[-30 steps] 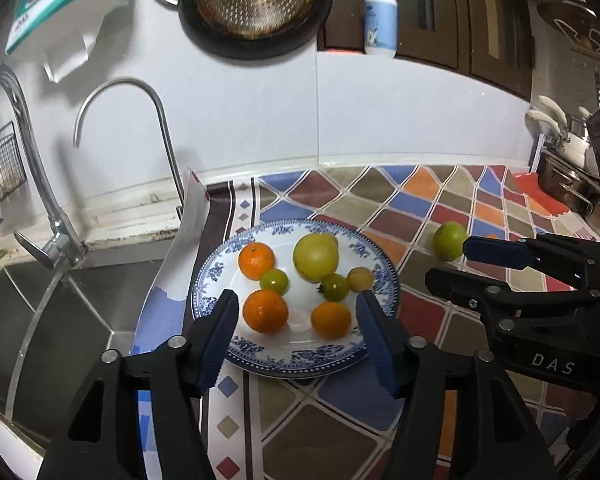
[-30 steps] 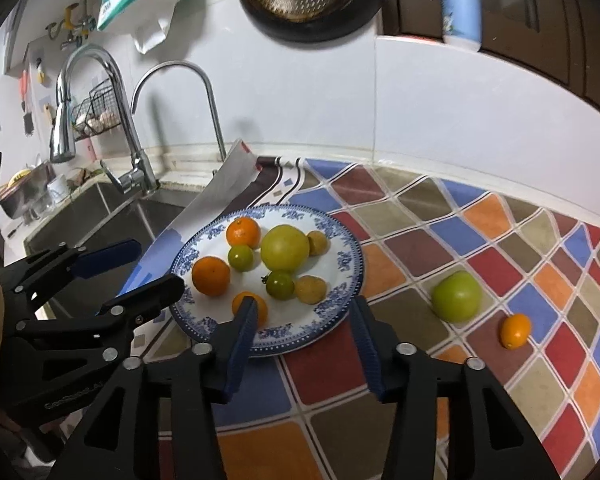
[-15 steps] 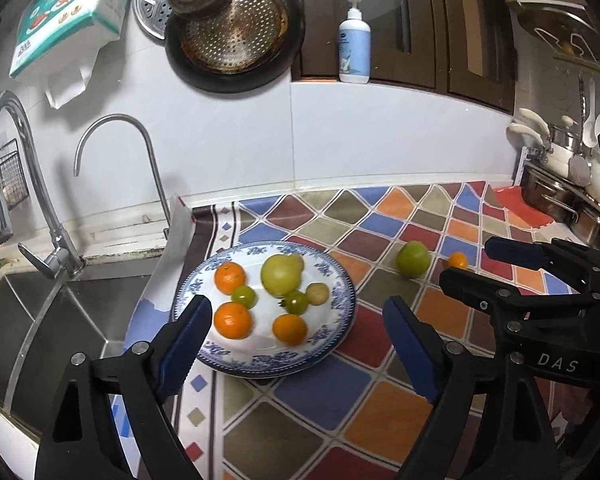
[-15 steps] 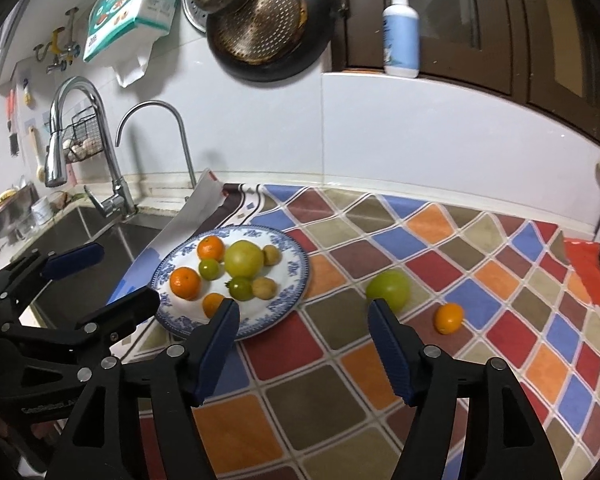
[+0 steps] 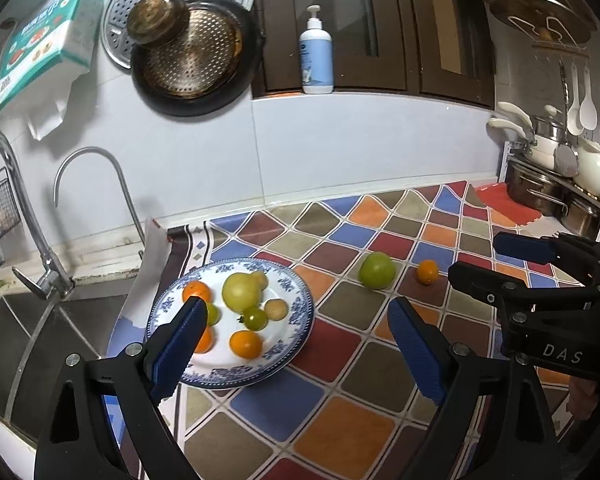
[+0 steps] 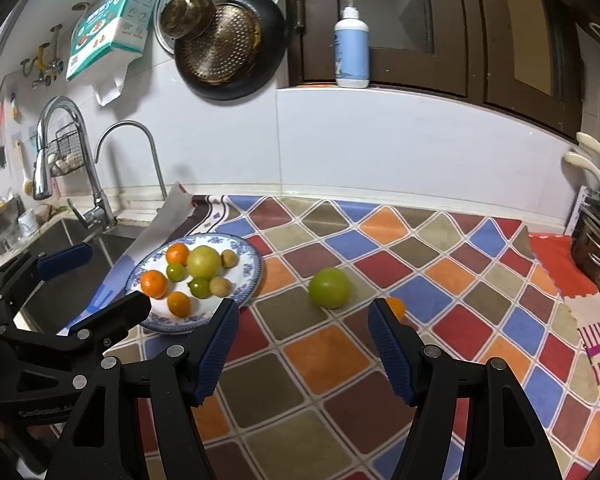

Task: Organize fruits
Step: 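Lift both tools off the plate and reach toward the last two fruits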

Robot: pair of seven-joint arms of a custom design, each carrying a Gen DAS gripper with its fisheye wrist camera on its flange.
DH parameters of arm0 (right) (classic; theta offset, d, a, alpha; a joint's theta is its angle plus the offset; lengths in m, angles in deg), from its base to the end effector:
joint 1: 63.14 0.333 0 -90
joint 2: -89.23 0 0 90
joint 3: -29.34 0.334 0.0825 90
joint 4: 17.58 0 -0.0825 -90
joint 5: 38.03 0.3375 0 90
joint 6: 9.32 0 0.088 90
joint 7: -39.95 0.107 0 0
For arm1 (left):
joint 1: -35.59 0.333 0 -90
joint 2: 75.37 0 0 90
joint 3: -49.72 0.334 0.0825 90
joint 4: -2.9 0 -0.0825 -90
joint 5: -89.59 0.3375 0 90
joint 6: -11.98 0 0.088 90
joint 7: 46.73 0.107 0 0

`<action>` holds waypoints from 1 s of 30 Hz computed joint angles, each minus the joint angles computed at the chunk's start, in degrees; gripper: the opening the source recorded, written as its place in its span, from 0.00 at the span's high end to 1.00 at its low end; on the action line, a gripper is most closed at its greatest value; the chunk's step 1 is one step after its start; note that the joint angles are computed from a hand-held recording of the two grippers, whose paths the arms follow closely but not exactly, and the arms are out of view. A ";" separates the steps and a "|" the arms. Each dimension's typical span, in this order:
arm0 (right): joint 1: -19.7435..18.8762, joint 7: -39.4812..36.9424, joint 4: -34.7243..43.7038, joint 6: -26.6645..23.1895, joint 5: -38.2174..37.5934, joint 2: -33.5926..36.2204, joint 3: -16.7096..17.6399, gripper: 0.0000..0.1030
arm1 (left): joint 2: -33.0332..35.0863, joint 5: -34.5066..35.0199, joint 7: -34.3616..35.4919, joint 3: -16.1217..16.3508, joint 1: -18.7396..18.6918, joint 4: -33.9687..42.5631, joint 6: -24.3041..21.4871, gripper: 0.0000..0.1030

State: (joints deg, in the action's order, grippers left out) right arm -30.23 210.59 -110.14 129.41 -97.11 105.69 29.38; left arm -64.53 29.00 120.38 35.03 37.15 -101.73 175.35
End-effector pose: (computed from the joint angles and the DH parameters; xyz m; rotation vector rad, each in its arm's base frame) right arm 0.5474 0.3502 0.5507 -1.4844 1.8169 -0.9415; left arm 0.6067 -0.0803 0.5450 -1.0592 2.1154 -1.1280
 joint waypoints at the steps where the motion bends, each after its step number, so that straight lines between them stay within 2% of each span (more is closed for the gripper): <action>1: 0.04 0.34 -0.38 -0.11 -0.28 -0.27 -0.12 0.35 | -0.02 0.09 0.01 -0.17 -0.23 -0.06 0.19 0.10; 10: -1.97 3.42 -5.88 -0.82 -2.75 -4.33 0.70 0.35 | 0.59 -0.22 1.53 -1.81 -1.92 0.28 2.28 0.10; 21: -5.74 4.60 -9.64 0.64 -4.10 -6.74 1.73 0.35 | 3.09 3.47 -1.08 -3.92 -3.14 2.59 3.85 0.09; 30: -8.29 1.56 -9.28 3.98 -1.81 -4.95 0.97 0.35 | 8.50 12.82 -5.31 -5.85 -3.14 6.96 4.66 0.09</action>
